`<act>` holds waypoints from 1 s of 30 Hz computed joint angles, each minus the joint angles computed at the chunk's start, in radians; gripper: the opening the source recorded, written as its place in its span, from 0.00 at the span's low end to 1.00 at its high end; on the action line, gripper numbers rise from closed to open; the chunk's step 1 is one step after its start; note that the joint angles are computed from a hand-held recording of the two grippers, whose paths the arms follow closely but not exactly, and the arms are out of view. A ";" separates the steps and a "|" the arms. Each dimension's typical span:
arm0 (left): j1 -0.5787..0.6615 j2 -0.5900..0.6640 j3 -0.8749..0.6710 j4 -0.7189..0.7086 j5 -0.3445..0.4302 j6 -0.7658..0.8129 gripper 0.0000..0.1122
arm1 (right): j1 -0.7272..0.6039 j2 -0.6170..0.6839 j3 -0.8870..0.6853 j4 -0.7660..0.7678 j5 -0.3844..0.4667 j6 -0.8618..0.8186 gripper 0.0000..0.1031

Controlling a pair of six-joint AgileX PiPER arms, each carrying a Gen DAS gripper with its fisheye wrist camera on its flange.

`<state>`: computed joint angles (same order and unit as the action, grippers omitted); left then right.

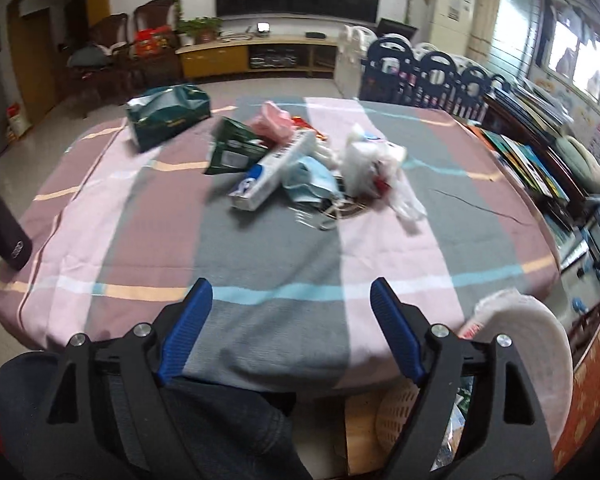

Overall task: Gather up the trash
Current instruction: 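Drop the dark green wrapper into the basket with the right gripper while the left drops the blue cloth, then move both open grippers back over the trash on the table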

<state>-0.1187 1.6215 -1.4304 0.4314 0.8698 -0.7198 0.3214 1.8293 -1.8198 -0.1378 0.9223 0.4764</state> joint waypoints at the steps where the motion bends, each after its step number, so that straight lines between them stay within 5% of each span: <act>1: 0.008 -0.004 0.002 0.001 0.003 -0.005 0.73 | 0.029 -0.010 0.017 -0.066 -0.026 0.029 0.82; 3: 0.026 -0.005 0.008 -0.012 0.000 -0.004 0.73 | 0.076 -0.018 0.038 -0.148 -0.073 0.036 0.96; 11: 0.032 -0.005 0.031 0.020 -0.011 -0.053 0.75 | 0.147 0.071 -0.054 -0.061 -0.076 -0.142 0.96; 19: 0.106 0.061 0.002 -0.050 -0.023 -0.001 0.76 | 0.161 0.299 -0.417 0.085 0.171 -0.197 0.96; 30: 0.172 0.111 -0.009 -0.180 -0.011 0.044 0.76 | 0.180 0.383 -0.483 0.129 0.237 -0.198 0.96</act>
<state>0.0531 1.7323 -1.4392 0.2512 0.8589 -0.6760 0.5016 2.2127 -2.3033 -0.0087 1.1592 0.2781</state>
